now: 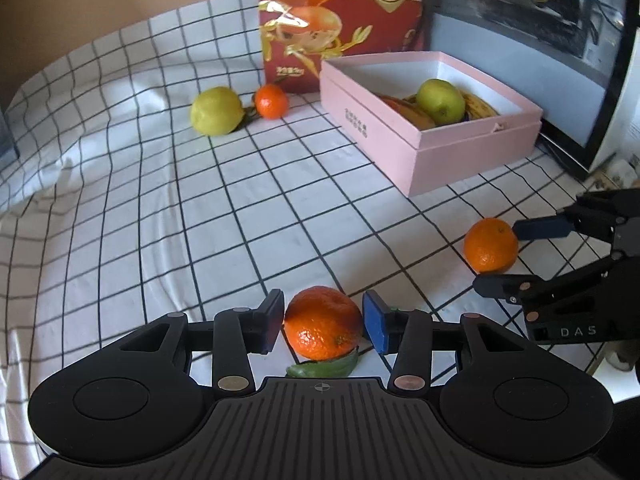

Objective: Organize fruits

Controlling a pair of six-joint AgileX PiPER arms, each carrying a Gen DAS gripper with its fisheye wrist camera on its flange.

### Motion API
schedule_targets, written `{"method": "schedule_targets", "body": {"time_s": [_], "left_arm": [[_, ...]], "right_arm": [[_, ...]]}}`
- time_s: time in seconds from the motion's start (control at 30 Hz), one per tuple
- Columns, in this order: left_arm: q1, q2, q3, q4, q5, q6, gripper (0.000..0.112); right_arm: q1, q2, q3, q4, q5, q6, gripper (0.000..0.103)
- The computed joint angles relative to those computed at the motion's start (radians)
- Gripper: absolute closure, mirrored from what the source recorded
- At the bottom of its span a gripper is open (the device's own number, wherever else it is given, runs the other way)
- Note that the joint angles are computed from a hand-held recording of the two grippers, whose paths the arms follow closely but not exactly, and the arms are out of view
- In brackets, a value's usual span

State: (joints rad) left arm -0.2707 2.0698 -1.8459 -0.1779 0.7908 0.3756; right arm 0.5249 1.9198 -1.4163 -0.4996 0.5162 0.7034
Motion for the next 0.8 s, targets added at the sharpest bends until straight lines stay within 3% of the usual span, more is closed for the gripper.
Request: {"method": "schedule_targets", "body": {"time_s": [0.43, 0.5, 0.63, 0.8], "left_arm": [[-0.005, 0.035, -0.06, 0.026, 0.093, 0.019, 0.063], [-0.004, 0.037, -0.064, 0.022, 0.098, 0.018, 0.063], [-0.004, 0.046, -0.079, 0.021, 0.107, 0.018, 0.063], [0.001, 0.069, -0.13, 0.001, 0.151, 0.0, 0.064]], "right_arm": [[0.002, -0.004, -0.005, -0.017, -0.009, 0.013, 0.036], [0.002, 0.008, -0.023, -0.01, -0.001, -0.005, 0.039], [-0.001, 0.007, -0.026, 0.022, -0.021, -0.054, 0.059], [-0.006, -0.008, -0.028, 0.061, -0.005, -0.115, 0.06]]}}
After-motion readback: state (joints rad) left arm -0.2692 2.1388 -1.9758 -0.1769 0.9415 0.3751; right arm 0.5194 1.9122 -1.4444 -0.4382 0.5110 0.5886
